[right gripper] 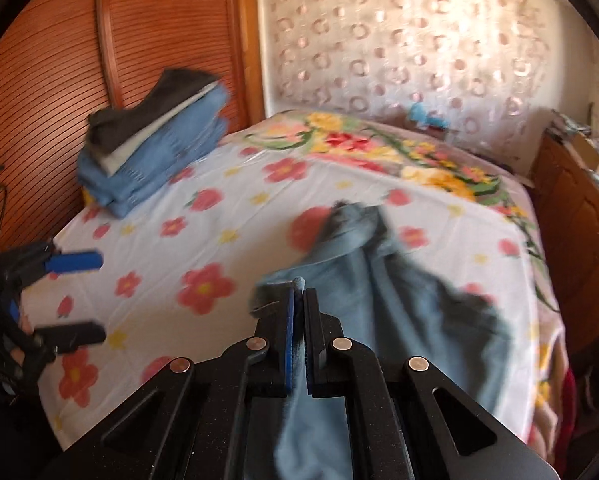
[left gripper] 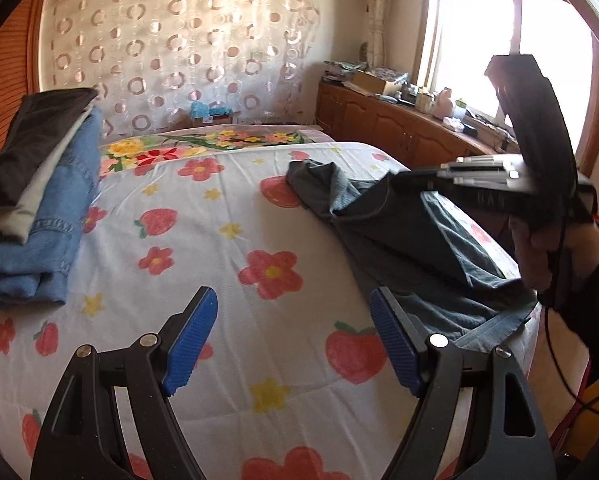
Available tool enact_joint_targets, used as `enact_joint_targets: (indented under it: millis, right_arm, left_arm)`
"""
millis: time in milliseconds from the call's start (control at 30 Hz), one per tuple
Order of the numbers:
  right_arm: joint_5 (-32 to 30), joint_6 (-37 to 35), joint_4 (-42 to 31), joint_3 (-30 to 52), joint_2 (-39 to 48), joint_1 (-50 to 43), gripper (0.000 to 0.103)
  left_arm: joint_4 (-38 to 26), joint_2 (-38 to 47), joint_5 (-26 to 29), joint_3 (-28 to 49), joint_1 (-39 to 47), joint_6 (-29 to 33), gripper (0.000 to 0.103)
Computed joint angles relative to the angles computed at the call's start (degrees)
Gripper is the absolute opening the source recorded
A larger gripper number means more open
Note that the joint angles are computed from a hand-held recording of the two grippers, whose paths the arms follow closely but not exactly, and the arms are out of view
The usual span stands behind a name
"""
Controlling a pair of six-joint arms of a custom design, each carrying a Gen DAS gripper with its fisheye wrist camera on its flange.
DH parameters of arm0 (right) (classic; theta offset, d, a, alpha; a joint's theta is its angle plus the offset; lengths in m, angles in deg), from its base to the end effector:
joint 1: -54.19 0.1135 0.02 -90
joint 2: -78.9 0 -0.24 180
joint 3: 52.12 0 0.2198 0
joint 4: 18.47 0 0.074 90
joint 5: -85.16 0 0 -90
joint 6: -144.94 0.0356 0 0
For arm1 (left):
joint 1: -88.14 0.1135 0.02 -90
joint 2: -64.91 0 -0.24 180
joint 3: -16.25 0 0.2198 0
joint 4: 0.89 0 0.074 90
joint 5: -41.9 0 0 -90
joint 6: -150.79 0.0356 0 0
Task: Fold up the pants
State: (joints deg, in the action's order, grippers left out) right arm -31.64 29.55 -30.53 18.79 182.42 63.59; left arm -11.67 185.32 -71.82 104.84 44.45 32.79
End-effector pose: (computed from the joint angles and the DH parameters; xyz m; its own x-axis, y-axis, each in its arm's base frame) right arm 0.3293 0.0708 0.1540 -0.4284 -0.4589 -0.7784 -0.7149 0.6990 -0.0186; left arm 0.3040 -0.2706 0.1324 -0.6285 0.0060 -0.7778 0.1396 0.9846 -0.1052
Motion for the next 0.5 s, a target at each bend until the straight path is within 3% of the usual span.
enact_joint_targets:
  millis: [300, 500]
  right_arm:
    - [3.16, 0.56, 4.95, 0.54, 0.74, -5.19, 0.004]
    - [5.52, 3.22, 9.09, 0.84, 1.55, -6.84, 0.004]
  left_arm:
    - [-4.68, 6.47, 2.7, 9.67, -0.94, 1.59, 0.08]
    - [-6.2, 7.67, 2.74, 11.59, -1.48, 1.63, 0.08]
